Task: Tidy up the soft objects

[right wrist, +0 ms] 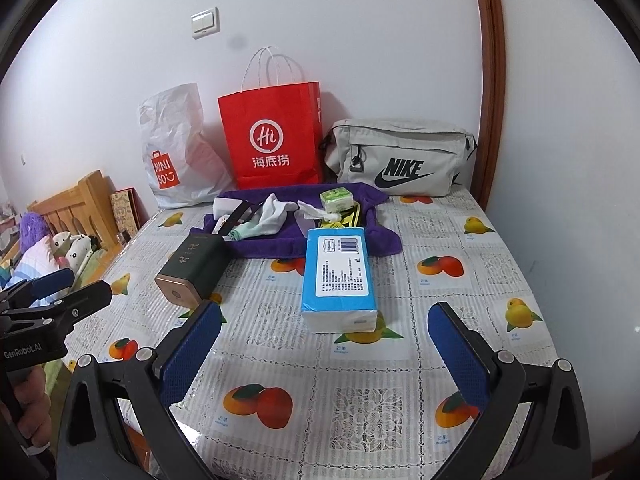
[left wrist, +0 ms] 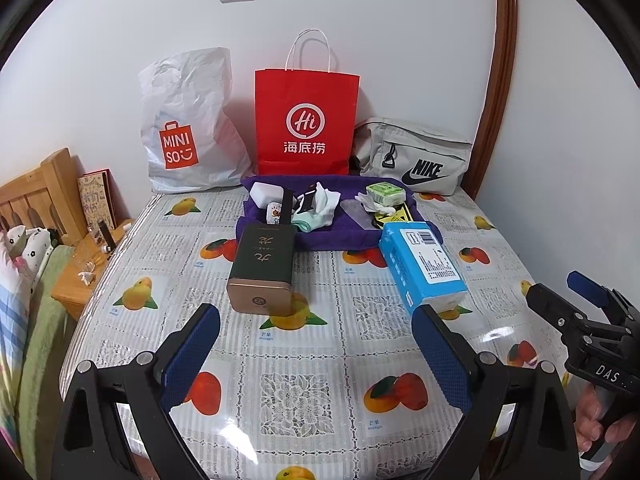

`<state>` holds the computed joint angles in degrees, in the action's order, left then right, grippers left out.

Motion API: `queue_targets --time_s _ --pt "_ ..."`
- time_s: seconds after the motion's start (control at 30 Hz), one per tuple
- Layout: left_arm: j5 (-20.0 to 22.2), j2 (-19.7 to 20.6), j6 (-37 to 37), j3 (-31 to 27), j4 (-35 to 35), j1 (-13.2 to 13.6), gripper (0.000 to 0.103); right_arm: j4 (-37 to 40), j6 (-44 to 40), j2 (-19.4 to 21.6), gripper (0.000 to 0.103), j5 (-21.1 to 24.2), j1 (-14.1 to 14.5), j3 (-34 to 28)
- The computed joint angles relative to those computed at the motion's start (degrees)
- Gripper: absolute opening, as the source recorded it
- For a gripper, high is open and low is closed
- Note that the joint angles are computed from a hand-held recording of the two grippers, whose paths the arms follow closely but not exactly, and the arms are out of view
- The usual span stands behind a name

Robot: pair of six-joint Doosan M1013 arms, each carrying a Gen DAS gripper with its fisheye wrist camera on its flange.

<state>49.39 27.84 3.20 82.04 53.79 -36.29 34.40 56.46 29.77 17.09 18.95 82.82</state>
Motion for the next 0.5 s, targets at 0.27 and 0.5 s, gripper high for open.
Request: queue_targets --time_s 0.27,0.5 --pt "0.07 -0.04 -0.08 -0.01 0.11 -0.07 0.097 -0.08 0.05 -0.13 0.102 -0.06 -0.01 0.03" --pt "0.08 -0.02 -0.11 -0.02 0.21 -0.06 0.097 0.38 -0.49 -0.24 0.102 -0.10 -0.03 0.11"
